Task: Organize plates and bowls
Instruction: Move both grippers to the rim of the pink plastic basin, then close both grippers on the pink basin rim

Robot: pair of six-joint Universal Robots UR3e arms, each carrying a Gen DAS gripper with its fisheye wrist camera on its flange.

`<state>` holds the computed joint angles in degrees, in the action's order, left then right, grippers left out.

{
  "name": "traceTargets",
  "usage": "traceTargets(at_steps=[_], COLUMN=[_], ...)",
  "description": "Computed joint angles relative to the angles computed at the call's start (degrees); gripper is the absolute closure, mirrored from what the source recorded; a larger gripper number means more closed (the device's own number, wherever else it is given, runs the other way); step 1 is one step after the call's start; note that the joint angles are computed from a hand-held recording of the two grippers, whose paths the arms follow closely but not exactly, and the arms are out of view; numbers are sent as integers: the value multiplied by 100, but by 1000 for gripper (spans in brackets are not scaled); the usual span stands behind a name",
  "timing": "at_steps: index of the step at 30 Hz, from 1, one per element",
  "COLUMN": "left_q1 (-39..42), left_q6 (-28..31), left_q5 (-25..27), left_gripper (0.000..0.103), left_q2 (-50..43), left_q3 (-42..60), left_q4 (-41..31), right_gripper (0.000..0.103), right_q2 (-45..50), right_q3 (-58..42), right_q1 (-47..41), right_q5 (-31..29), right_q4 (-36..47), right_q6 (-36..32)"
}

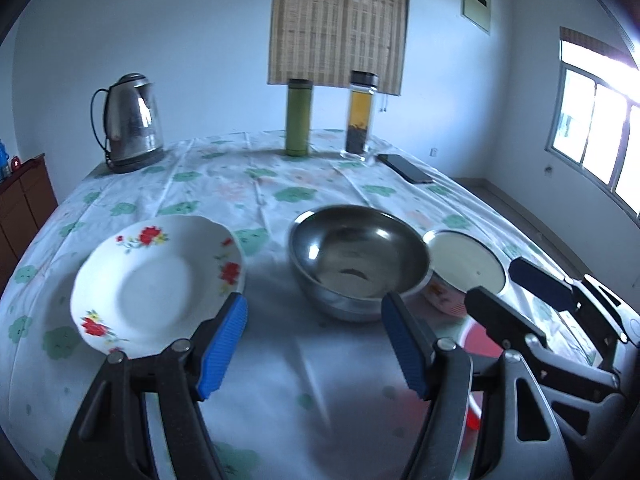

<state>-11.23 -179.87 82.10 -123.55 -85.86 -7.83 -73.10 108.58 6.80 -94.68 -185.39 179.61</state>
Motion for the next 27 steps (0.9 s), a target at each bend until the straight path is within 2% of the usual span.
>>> traceTargets(at_steps=[19,27], left_q1=[-679,-706], left_q6=[85,94], left_q5=[-202,-286], left_gripper=[32,34], left_q2=[-154,-103], left_q3=[74,28], left_q4=[-250,-357], right_gripper=[51,51], right_q2=[-964,-1282], right_q3=[1699,2142], right_q1=[-1036,-1442], right_q5=[395,820], right_q4=[-334,-358], right_q6=[-241,-281])
